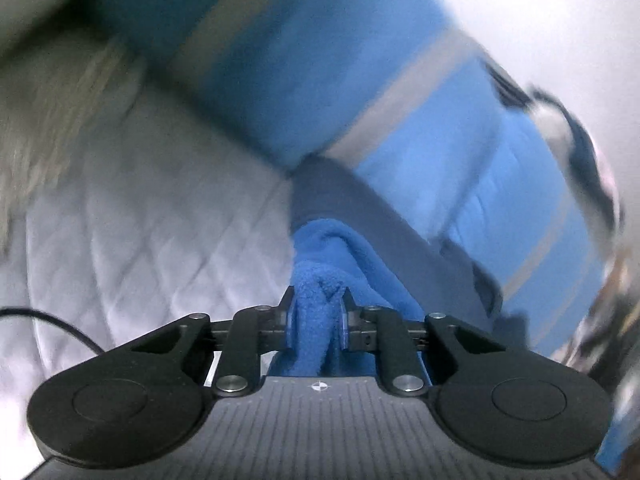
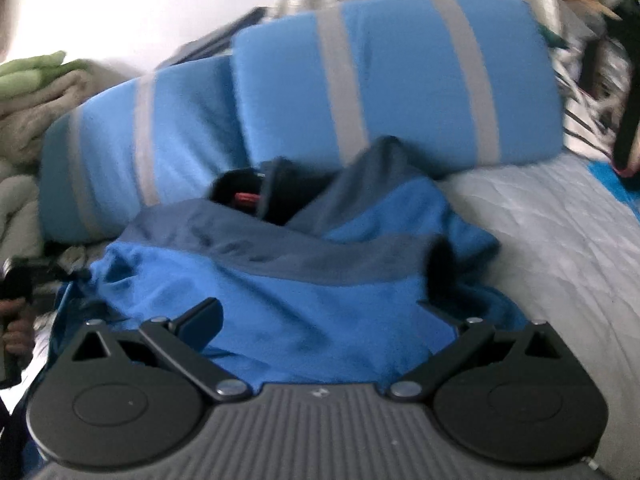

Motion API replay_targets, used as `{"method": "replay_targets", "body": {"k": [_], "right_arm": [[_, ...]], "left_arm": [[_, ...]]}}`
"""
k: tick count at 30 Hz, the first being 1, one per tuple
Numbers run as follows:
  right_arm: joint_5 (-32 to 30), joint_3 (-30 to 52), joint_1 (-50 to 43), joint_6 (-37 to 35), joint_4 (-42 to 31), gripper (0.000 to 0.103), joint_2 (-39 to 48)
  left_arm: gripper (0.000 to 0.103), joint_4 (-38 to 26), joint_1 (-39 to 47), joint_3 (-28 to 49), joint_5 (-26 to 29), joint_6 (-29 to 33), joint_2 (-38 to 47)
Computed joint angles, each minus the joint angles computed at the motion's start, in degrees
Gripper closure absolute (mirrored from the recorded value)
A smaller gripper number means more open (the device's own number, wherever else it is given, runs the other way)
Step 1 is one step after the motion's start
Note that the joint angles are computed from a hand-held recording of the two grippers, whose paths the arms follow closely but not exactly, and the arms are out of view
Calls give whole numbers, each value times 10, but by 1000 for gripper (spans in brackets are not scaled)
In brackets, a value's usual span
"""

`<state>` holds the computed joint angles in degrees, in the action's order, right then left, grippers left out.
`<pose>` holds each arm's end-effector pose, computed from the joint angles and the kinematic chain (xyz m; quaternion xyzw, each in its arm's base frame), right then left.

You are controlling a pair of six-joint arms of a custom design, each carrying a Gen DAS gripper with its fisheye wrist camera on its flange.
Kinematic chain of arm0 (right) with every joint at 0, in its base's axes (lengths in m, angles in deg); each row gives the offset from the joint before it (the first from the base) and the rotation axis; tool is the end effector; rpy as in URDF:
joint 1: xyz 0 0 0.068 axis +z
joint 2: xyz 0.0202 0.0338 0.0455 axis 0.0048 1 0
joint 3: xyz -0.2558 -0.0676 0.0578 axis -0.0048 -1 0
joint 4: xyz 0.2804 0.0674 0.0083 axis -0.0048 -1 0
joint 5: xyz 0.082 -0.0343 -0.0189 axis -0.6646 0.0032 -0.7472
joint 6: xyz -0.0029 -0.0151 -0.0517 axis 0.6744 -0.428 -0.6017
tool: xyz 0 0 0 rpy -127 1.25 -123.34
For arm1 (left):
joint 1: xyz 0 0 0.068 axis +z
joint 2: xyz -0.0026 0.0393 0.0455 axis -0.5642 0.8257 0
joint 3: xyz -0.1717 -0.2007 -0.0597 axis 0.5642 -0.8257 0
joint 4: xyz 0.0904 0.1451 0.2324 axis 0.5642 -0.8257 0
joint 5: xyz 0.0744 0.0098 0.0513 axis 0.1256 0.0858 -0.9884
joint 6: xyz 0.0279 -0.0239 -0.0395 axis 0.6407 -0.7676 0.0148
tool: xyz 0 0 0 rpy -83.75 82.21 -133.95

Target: Fold clothes

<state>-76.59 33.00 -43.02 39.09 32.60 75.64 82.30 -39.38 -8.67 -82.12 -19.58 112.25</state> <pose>0.2257 -0.1745 0.1163 -0.0328 0.8622 0.1582 0.4801 0.2741 -0.0256 0.0639 -0.2215 0.8365 -0.1920 0.4629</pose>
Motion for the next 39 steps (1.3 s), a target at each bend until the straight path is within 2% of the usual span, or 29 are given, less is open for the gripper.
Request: {"method": "replay_targets", "body": {"k": [4,6,10,12,16,19,22,26,27,28,29,30,31,32,33,35,37,39], "right_arm": [[-6,-19,34,-1,26,0,-46],[2,-11,65,28,14,0,-72],[46,81,168,104,-99,0,-74],[102,134,248,112,-142,0,-57],[209,232,397,119,-181,0,0],[262,321,488,132,-197,0,74],[321,455,559,148,-258,0,182],[380,629,626,154,-348,0,320],[406,671,641,148,-374,3,355],[439,709,654,146,-399,18,387],[475,735,665,150,-409,38,412],[502,743,670,165,-399,82,424],[501,748,667,190,-389,91,430],[495,750,662,217,-379,91,433],[481,746,653,244,-368,91,429],[454,744,637,278,-360,92,424],[438,739,627,286,-360,92,417],[438,733,625,274,-358,92,409]], "left_arm": [[84,-66,-111,-3,-143,120,-78],[84,-67,-156,-2,-196,171,-78],[84,-54,-225,3,-285,256,-51],[84,-49,-250,11,-323,286,-32],[85,-57,-281,36,-366,342,-5],[85,-60,-281,50,-370,377,8],[85,-69,-280,54,-369,378,8],[85,-50,-288,50,-382,412,20],[85,-41,-289,46,-384,417,22],[85,-32,-291,43,-385,422,25],[85,-24,-292,39,-386,427,27],[86,-20,-291,38,-388,424,28],[86,-19,-286,35,-387,412,28],[87,-20,-282,33,-387,398,26],[87,-47,-275,33,-386,362,15],[87,-149,-268,39,-385,251,-32],[85,-175,-288,31,-419,217,-63],[78,-90,-308,7,-451,263,-60]]}}
